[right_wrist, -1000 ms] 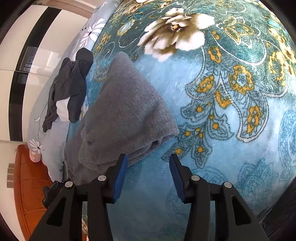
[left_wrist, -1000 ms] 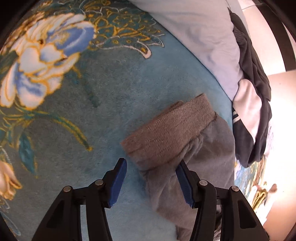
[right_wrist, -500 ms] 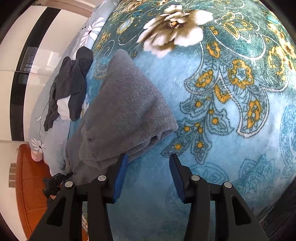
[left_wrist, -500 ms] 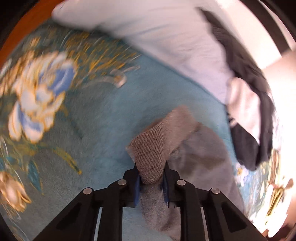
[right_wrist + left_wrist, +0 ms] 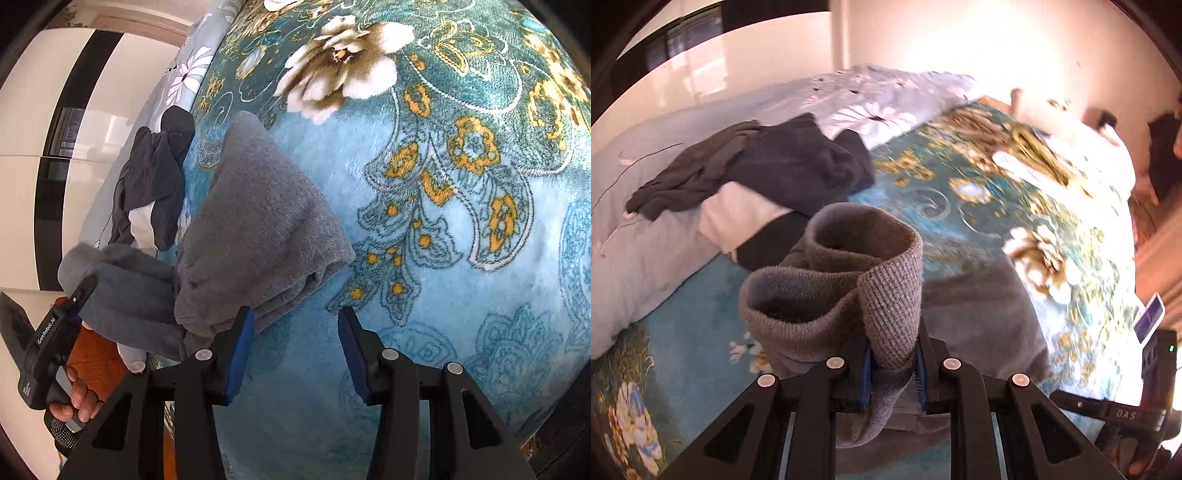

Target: Fold clothes

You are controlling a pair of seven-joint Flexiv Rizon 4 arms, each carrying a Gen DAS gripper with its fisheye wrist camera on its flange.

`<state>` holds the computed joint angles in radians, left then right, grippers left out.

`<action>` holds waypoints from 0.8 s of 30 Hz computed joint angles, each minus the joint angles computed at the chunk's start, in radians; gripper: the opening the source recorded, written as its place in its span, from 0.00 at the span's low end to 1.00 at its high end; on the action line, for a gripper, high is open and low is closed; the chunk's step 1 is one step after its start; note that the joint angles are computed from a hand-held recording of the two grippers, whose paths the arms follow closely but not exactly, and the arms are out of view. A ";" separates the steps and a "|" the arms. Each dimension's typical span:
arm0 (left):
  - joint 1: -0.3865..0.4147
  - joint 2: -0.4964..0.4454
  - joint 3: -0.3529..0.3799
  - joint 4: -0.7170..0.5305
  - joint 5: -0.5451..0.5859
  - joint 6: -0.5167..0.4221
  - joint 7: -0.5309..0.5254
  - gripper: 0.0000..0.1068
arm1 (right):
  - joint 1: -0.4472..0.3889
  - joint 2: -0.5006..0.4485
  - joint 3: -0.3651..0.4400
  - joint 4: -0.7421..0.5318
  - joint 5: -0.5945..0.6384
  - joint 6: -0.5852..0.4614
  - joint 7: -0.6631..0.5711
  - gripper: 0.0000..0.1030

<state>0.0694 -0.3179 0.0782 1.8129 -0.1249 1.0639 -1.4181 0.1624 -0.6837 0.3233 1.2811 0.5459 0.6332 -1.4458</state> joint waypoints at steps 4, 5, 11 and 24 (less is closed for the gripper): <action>-0.061 -0.082 0.001 -0.069 0.083 -0.135 -0.038 0.19 | 0.004 -0.003 -0.004 -0.003 -0.007 -0.001 0.004 0.47; -0.060 -0.087 -0.002 -0.068 0.083 -0.151 -0.035 0.20 | 0.005 -0.003 -0.005 -0.003 -0.010 -0.003 0.005 0.47; 0.024 -0.033 -0.083 0.007 -0.150 -0.217 0.119 0.55 | 0.009 -0.006 -0.008 -0.007 -0.024 -0.016 0.013 0.47; 0.098 -0.022 0.066 -0.023 -0.130 -0.273 -0.125 0.62 | 0.046 -0.023 0.032 -0.098 -0.062 -0.040 -0.137 0.47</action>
<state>0.1675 -0.3400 0.1444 1.7897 -0.2553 0.7909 -1.5433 0.2083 -0.7070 0.3556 1.1831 0.4840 0.5927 -1.5827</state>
